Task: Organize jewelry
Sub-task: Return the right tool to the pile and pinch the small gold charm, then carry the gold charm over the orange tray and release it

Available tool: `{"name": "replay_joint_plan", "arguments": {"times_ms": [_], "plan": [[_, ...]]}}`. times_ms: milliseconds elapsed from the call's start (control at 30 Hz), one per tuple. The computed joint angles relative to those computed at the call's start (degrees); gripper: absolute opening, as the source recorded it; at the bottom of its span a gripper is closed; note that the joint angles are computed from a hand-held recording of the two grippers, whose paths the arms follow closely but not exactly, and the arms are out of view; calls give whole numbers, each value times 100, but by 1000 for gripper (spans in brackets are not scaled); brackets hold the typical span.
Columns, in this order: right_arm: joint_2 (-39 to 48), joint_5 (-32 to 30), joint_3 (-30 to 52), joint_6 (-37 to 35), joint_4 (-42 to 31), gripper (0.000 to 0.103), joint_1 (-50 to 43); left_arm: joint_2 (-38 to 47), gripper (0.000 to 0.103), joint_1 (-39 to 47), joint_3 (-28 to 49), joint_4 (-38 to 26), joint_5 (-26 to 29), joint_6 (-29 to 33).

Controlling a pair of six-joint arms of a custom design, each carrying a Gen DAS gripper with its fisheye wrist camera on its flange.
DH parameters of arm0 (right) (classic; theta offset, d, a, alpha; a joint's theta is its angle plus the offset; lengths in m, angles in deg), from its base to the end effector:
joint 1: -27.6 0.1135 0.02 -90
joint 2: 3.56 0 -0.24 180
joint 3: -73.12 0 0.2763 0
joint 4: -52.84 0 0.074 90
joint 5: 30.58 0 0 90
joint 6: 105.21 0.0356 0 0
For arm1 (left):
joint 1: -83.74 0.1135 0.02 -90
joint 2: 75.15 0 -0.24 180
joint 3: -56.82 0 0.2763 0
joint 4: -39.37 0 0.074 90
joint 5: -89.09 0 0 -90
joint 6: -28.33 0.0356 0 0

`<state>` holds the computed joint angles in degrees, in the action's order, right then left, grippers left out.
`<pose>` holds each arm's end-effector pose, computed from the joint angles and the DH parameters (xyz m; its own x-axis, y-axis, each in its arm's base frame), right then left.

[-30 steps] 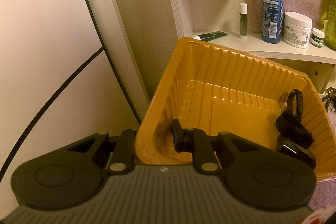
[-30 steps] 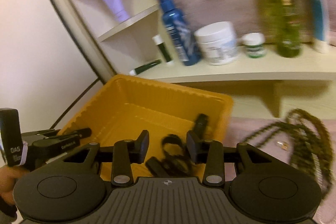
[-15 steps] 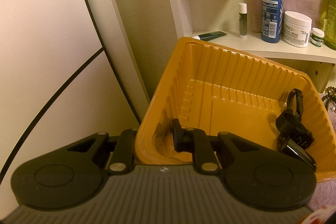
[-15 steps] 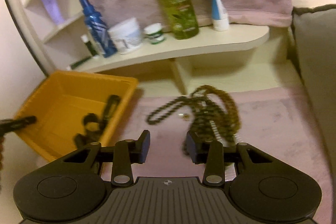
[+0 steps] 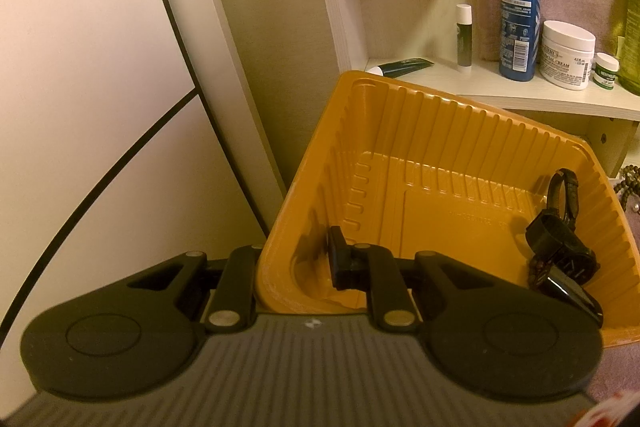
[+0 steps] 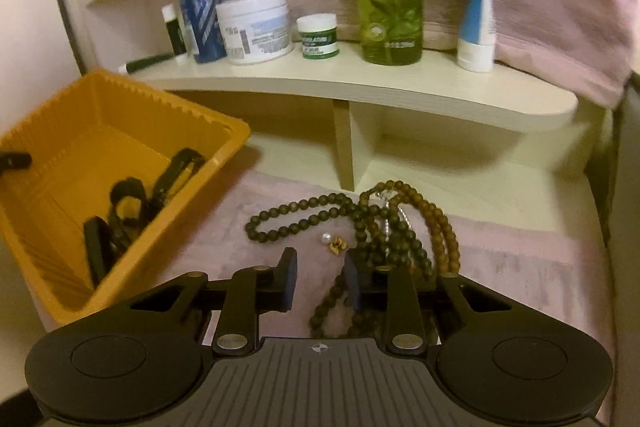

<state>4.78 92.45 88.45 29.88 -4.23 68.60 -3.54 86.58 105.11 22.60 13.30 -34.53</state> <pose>0.1059 0.0663 0.1023 -0.6112 0.2554 -0.7491 0.2080 0.9651 0.1593 0.2811 0.0052 0.1620 -0.5087 0.4175 -0.7529 0.4176 0.8844 0.2083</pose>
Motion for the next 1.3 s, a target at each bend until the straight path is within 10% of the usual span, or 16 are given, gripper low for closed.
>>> {"name": "replay_joint_plan", "arguments": {"times_ms": [600, 1300], "plan": [[3222, -501, 329, -1274, 2885, 24, -1069, 13, 16, -16, 0, 2, -18, -23], [2059, 289, 477, -441, 1584, 16, 28, 11, 16, -14, 6, -6, -13, -22]]}}
